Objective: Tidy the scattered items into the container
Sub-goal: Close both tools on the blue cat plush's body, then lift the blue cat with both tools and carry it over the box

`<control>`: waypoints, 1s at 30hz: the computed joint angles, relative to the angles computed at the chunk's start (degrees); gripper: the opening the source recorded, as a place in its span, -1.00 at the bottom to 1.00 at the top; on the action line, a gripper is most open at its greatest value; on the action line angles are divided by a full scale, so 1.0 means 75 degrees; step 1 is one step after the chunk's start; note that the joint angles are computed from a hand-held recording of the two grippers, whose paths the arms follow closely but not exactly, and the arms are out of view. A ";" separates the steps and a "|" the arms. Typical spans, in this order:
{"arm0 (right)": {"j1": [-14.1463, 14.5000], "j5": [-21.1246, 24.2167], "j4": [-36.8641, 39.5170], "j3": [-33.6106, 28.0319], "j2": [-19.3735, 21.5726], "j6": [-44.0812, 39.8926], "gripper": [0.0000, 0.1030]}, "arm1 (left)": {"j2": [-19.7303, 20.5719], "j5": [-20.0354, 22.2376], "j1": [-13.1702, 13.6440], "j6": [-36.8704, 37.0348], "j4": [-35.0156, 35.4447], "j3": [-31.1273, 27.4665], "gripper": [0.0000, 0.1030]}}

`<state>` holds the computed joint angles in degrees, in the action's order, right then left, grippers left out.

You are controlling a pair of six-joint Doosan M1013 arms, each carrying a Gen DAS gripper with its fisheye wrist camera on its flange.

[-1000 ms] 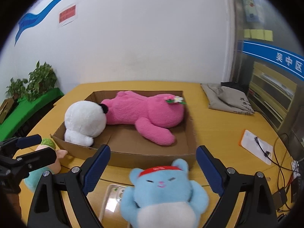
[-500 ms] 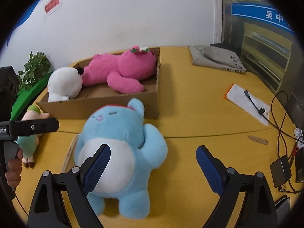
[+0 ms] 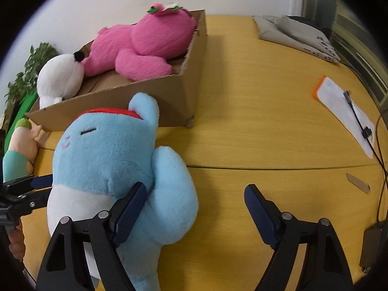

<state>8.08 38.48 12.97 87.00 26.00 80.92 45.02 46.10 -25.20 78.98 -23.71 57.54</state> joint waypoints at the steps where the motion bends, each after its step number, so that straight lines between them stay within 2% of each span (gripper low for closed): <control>1: -0.0044 0.0131 0.0317 -0.0034 0.0031 -0.0292 0.42 | 0.0022 0.0017 0.0019 0.0089 -0.0174 -0.0010 0.07; 3: -0.0100 0.0317 0.0871 -0.0071 0.0073 -0.0816 0.06 | 0.0059 0.0059 0.0028 0.0278 -0.0366 -0.0055 -0.20; 4: -0.0119 0.0363 0.1105 -0.0060 0.0071 -0.1029 0.02 | 0.0081 0.0126 0.0006 0.0327 -0.0305 -0.0114 -0.33; 7: -0.0132 0.0450 0.1419 -0.0051 0.0074 -0.1293 0.00 | 0.0102 0.0237 -0.0070 0.0136 0.0212 -0.0218 -0.36; 9: -0.0140 0.0551 0.1582 -0.0104 0.0125 -0.1422 -0.02 | 0.0092 0.0195 -0.0052 0.0150 0.0136 -0.0185 -0.38; 10: -0.0146 0.0614 0.1647 -0.0131 0.0152 -0.1516 -0.08 | 0.0085 0.0161 -0.0030 0.0219 -0.0009 -0.0152 -0.40; 11: -0.0153 0.0675 0.1810 -0.0137 0.0166 -0.1786 -0.29 | 0.0072 0.0139 -0.0017 0.0264 -0.0077 -0.0124 -0.41; 15: -0.0054 0.0543 0.1600 -0.0043 0.0109 -0.1959 -0.47 | -0.0014 -0.0004 0.0007 0.0431 -0.0169 0.0006 -0.46; 20: -0.0083 -0.0040 0.2230 0.0534 -0.0226 -0.2251 -0.56 | -0.0264 -0.0369 0.0057 0.0847 -0.0502 0.0359 -0.55; 26: 0.0158 -0.0906 0.2071 0.1076 -0.0715 -0.2009 -0.57 | -0.0603 -0.0652 0.0083 0.1121 -0.0672 0.0689 -0.57; 30: 0.0288 -0.1290 0.2106 0.1113 -0.0967 -0.2008 -0.56 | -0.0930 -0.1046 0.0077 0.1302 -0.0493 0.0908 -0.58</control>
<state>10.24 28.81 28.76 95.35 18.75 65.85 38.04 38.26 -24.63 88.74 -27.40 64.35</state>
